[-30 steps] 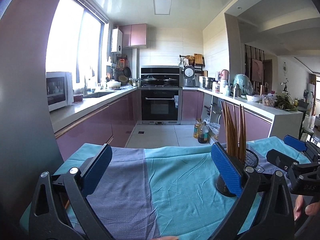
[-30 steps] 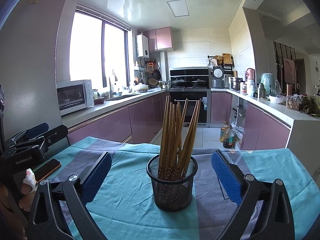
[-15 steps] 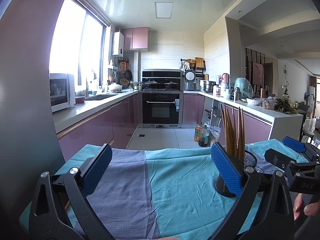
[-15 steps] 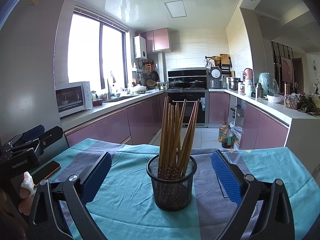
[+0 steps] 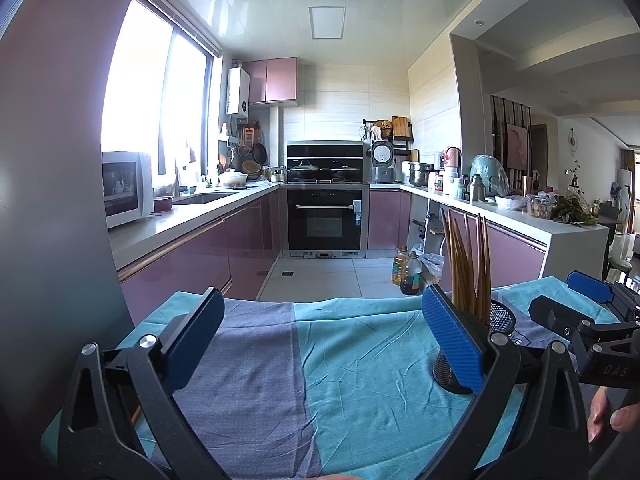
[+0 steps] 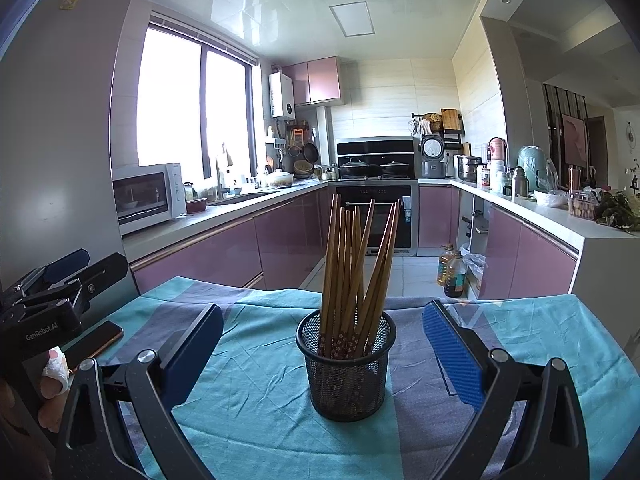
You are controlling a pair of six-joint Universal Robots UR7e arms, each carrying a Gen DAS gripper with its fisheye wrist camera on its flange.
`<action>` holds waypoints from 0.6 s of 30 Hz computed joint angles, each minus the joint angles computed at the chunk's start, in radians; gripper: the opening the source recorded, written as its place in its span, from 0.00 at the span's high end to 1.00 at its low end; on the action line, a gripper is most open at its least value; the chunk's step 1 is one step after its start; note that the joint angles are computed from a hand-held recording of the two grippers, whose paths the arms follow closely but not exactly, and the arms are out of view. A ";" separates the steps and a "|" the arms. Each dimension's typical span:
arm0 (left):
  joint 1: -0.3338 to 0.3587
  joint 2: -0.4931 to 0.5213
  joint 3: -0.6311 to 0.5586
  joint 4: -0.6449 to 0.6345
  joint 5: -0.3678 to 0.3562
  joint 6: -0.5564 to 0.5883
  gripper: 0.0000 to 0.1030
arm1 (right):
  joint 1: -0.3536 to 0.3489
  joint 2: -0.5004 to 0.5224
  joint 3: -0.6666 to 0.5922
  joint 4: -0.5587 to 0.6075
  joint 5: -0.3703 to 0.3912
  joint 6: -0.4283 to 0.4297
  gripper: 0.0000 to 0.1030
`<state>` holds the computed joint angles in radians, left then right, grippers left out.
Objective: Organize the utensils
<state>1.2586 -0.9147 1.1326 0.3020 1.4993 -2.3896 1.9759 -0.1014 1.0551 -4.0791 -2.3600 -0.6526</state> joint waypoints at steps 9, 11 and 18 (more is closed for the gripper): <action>0.000 0.000 -0.001 0.000 -0.001 0.001 0.05 | 0.000 0.001 -0.003 0.001 0.000 0.001 0.06; -0.001 -0.002 0.002 -0.005 -0.003 0.000 0.05 | 0.001 0.002 -0.004 0.000 -0.001 0.000 0.06; 0.000 -0.002 0.002 -0.001 -0.002 0.002 0.05 | 0.000 0.001 0.000 -0.006 0.002 -0.002 0.06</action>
